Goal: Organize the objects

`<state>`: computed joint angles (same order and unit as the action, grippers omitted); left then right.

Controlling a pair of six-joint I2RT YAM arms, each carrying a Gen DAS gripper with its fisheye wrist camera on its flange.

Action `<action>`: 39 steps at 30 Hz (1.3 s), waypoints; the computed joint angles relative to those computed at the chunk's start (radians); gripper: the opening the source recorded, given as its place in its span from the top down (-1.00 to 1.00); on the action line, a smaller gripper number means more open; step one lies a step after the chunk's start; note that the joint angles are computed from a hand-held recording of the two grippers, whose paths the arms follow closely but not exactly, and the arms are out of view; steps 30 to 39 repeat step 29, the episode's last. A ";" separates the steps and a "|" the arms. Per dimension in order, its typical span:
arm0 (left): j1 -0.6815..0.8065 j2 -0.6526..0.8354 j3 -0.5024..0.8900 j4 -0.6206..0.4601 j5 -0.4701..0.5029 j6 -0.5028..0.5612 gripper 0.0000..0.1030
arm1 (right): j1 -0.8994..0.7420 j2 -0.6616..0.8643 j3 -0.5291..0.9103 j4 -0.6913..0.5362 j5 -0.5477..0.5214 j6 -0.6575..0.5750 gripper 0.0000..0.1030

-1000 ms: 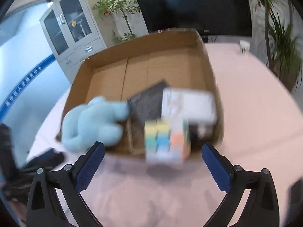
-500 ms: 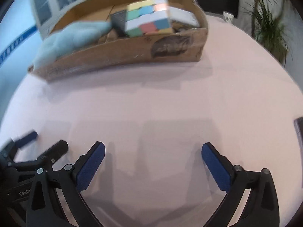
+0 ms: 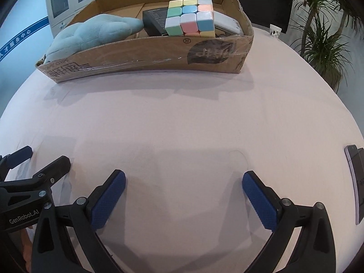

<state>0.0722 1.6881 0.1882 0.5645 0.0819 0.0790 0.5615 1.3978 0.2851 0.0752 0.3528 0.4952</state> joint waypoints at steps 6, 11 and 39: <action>0.030 -0.007 -0.019 0.008 0.033 0.041 -0.99 | 0.004 0.008 -0.004 0.003 0.014 0.022 -1.00; 0.021 -0.006 -0.013 0.004 0.022 0.025 -0.99 | -0.031 -0.020 0.013 -0.036 0.000 -0.001 -1.00; 0.003 -0.015 0.000 -0.019 0.005 0.007 -0.99 | -0.048 -0.066 0.086 -0.160 0.001 0.006 -1.00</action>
